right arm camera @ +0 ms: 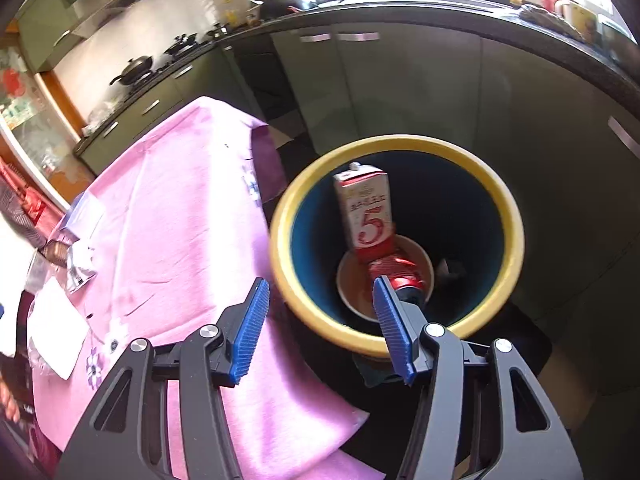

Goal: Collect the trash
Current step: 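Grasp the clear plastic bowl rim with the left tool and lift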

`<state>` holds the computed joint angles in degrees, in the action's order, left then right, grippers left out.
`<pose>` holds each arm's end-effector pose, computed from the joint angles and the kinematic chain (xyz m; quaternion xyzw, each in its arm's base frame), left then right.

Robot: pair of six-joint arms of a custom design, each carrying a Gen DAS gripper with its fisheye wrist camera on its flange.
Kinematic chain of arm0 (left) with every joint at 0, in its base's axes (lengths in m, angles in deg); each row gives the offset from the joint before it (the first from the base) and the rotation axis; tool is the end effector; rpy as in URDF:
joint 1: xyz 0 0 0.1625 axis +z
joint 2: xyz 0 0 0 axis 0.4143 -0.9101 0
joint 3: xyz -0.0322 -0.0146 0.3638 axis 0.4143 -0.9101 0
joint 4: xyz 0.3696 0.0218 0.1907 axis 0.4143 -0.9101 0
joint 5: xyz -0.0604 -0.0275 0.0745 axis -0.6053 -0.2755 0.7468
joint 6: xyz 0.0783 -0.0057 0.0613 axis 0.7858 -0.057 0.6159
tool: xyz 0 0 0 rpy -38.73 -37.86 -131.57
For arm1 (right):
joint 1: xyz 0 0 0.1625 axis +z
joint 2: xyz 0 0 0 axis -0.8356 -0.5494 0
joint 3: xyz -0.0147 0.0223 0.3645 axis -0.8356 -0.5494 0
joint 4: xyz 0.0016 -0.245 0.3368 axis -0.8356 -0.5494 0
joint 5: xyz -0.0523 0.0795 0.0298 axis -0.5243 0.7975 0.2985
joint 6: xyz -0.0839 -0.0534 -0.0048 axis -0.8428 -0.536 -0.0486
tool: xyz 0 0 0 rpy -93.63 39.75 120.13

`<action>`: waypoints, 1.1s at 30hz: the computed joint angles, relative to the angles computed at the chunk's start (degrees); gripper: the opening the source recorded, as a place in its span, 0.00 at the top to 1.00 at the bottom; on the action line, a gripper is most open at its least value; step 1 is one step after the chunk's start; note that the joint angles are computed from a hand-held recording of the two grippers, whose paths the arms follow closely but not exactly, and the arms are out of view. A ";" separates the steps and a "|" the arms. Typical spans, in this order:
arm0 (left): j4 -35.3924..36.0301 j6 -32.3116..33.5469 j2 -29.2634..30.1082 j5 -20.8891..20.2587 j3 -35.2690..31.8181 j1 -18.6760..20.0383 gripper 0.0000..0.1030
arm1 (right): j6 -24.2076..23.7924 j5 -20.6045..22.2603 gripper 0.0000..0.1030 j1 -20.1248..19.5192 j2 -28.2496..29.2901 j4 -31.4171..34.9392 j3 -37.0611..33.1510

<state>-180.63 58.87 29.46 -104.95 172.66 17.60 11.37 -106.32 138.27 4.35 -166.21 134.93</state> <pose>-0.2836 -0.5425 0.1465 0.1788 0.8587 -0.3936 0.2753 0.0166 -0.5754 0.4051 0.0410 -0.9145 0.3193 0.2453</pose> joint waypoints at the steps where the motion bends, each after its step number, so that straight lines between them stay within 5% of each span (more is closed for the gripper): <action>1: 1.71 -0.77 0.24 -0.19 -1.10 0.81 0.10 | -0.40 -0.11 0.46 0.35 0.03 -0.09 0.15; 8: -1.00 6.60 2.65 1.21 -5.41 2.00 0.13 | -0.56 -0.49 0.46 1.86 0.62 -0.21 0.67; 12: 4.34 8.66 3.82 -1.05 -8.65 2.51 0.38 | -0.07 -0.44 0.46 1.78 1.16 1.12 0.24; 19: 13.68 5.99 6.18 -3.77 -14.00 5.45 0.55 | -0.02 0.57 0.46 1.53 1.38 2.04 0.30; 25: 18.66 3.05 6.74 -5.44 -15.93 7.22 0.90 | 0.66 1.61 0.46 1.04 1.14 2.75 0.20; 33: 14.82 5.17 5.72 -0.26 -13.63 4.98 0.95 | 0.98 3.14 0.46 1.05 0.76 3.58 0.34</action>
